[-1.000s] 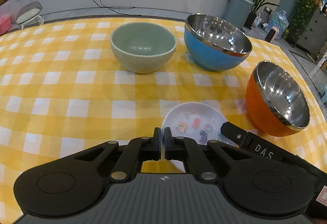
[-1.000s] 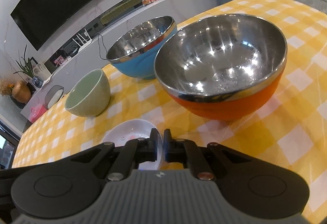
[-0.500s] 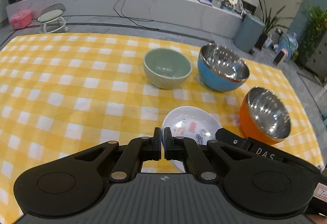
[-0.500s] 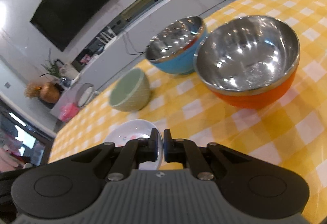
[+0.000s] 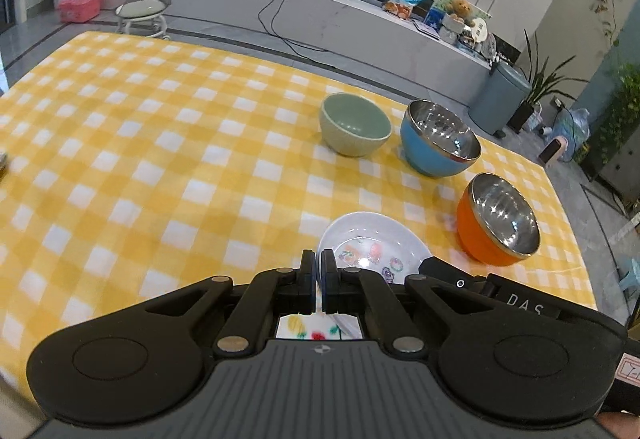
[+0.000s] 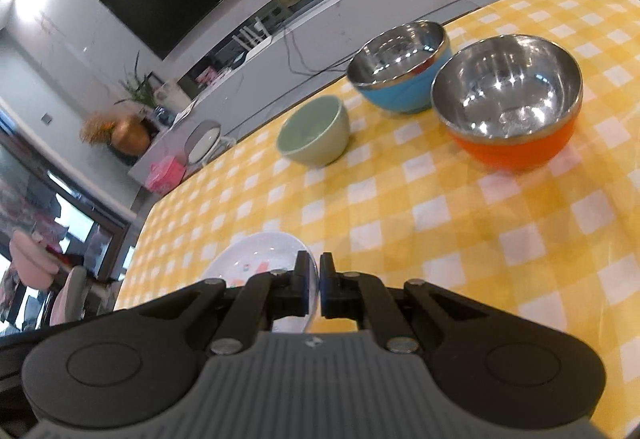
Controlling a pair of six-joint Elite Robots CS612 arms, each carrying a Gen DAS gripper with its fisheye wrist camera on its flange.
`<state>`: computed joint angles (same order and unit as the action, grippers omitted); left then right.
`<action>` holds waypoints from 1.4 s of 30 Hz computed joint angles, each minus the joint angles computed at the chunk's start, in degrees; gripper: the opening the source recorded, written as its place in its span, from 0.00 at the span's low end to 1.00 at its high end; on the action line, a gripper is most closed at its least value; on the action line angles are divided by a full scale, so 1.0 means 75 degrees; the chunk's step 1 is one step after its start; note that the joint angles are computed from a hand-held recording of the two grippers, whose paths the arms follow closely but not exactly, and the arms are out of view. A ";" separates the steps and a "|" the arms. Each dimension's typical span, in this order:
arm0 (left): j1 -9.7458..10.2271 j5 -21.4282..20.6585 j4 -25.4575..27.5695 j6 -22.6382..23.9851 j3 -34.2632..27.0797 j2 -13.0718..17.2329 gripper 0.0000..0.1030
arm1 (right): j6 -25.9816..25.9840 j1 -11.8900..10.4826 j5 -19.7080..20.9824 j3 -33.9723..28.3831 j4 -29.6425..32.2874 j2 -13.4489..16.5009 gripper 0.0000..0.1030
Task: Organize plates and bowls
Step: 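Lift the sticker plate with the left gripper and carry it over the green-vine plate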
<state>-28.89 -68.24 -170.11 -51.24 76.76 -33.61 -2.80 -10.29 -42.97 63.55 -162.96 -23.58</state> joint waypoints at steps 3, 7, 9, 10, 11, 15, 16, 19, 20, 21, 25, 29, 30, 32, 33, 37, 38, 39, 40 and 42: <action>-0.0051 0.0015 -0.0177 -0.0212 0.0315 -0.0151 0.02 | -0.0392 -0.0030 0.0075 0.0311 0.0101 -0.0186 0.02; -0.0138 0.0057 -0.0352 -0.0411 0.0677 -0.0315 0.02 | -0.0858 -0.0090 0.0199 0.0721 0.0119 -0.0405 0.01; -0.0181 0.0110 -0.0397 -0.0475 0.0805 -0.0362 0.02 | -0.1041 -0.0120 0.0247 0.0895 0.0149 -0.0496 0.01; -0.0197 0.0119 -0.0423 -0.0516 0.0871 -0.0384 0.02 | -0.1120 -0.0137 0.0290 0.0971 0.0182 -0.0530 0.01; -0.0217 0.0124 -0.0452 -0.0570 0.0945 -0.0409 0.02 | -0.1225 -0.0153 0.0313 0.1042 0.0267 -0.0568 0.01; -0.0268 0.0117 -0.0435 -0.0736 0.1105 -0.0447 0.01 | -0.1523 -0.0204 0.0376 0.1239 0.0481 -0.0648 0.01; -0.0278 0.0116 -0.0415 -0.0770 0.1132 -0.0451 0.01 | -0.1583 -0.0220 0.0419 0.1281 0.0505 -0.0661 0.01; -0.0301 0.0149 -0.0315 -0.0875 0.1171 -0.0445 0.01 | -0.1754 -0.0244 0.0479 0.1360 0.0614 -0.0688 0.01; -0.0302 0.0157 -0.0276 -0.0901 0.1175 -0.0440 0.01 | -0.1811 -0.0241 0.0497 0.1355 0.0670 -0.0683 0.01; -0.0299 0.0153 -0.0228 -0.0929 0.1163 -0.0427 0.01 | -0.1859 -0.0238 0.0503 0.1348 0.0734 -0.0677 0.01; -0.0296 0.0148 -0.0042 -0.1005 0.1131 -0.0382 0.01 | -0.1955 -0.0194 0.0364 0.1262 0.0995 -0.0625 0.01; -0.0281 0.0218 0.0123 -0.1117 0.1092 -0.0317 0.01 | -0.2036 -0.0154 0.0324 0.1119 0.1302 -0.0521 0.01; -0.0276 0.0245 0.0152 -0.1156 0.1079 -0.0295 0.01 | -0.2068 -0.0141 0.0322 0.1098 0.1343 -0.0501 0.01; -0.0275 0.0331 0.0185 -0.1184 0.1042 -0.0243 0.01 | -0.2140 -0.0112 0.0300 0.1049 0.1376 -0.0449 0.01; -0.0266 0.0334 0.0256 -0.1213 0.1006 -0.0219 0.01 | -0.2146 -0.0095 0.0276 0.1025 0.1346 -0.0419 0.01; -0.0228 0.0323 0.0496 -0.1291 0.0887 -0.0152 0.02 | -0.2148 -0.0026 0.0140 0.0952 0.1161 -0.0319 0.01; -0.0231 0.0369 0.0554 -0.1266 0.0863 -0.0140 0.02 | -0.2147 -0.0015 0.0134 0.0917 0.1178 -0.0295 0.01; -0.0234 0.0417 0.0583 -0.1241 0.0846 -0.0127 0.02 | -0.2135 -0.0009 0.0149 0.0888 0.1209 -0.0275 0.01; -0.0232 0.0442 0.0591 -0.1226 0.0832 -0.0113 0.02 | -0.2138 0.0002 0.0160 0.0854 0.1230 -0.0252 0.01; -0.0219 0.0428 0.0612 -0.1223 0.0803 -0.0086 0.02 | -0.2187 0.0024 0.0115 0.0844 0.1152 -0.0235 0.01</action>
